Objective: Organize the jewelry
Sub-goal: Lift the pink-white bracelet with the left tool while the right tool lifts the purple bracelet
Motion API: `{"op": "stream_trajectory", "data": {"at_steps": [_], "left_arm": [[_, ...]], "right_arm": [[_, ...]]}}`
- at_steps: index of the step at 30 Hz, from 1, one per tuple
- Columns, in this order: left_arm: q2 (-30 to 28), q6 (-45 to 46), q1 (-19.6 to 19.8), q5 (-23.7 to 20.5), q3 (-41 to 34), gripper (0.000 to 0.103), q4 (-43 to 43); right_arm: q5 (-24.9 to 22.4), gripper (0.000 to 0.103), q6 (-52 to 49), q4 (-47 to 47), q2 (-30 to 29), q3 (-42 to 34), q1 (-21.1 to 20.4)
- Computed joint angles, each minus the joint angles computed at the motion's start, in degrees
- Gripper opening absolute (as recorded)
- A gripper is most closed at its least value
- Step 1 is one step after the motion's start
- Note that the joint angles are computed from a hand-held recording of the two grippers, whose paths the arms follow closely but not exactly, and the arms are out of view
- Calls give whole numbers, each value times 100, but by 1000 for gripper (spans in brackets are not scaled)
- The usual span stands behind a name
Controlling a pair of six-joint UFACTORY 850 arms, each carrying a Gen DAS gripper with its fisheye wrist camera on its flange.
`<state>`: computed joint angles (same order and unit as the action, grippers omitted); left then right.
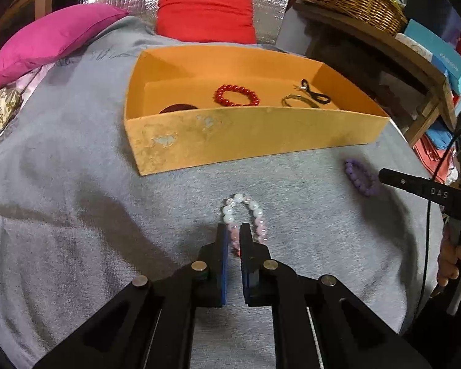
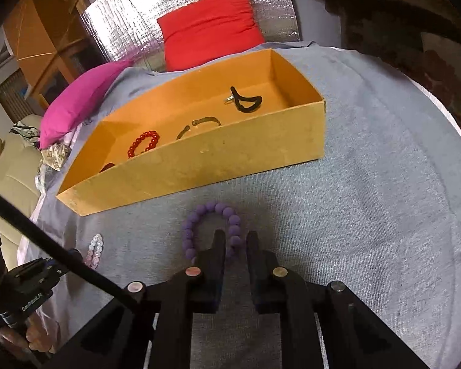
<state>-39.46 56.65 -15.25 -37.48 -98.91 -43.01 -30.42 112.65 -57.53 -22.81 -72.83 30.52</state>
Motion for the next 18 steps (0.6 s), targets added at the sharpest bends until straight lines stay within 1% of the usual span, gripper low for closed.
{"op": "stream_trajectory", "data": {"at_steps": [2,4,5,6,8,9,11,15,16,17,18], "left_arm": [[-14,-50,11,-41,-23,8,23],[-23,-27,21,-96,-42,12,-10],[-25,2,26,-149,-47,23,-45],[-14,31,26,-163,-32,40,-69],[46,113,14,-104,52,58,-105],[77,208,13,-84,96,58,-161],[97,302,7,-86,127,58,-194],[102,173,-49,23,185,58,71],[104,178,-61,33,200,58,115],[111,189,-76,66,223,58,161],[117,171,-95,108,244,58,225]], "right_arm": [[-49,15,-74,56,-8,-27,-4],[-30,15,-8,-1,11,-20,-5],[-24,16,-31,17,-4,-43,-15],[-15,16,-58,33,-7,-51,-18],[-30,20,-204,162,-38,-95,-29],[-49,23,-314,261,-56,-120,-32],[-45,34,-467,355,-87,-166,-32],[-110,39,-528,247,-160,-280,20],[-79,45,-588,271,-192,-323,21],[-90,56,-659,311,-244,-390,29],[-163,60,-785,367,-307,-477,49]]}}
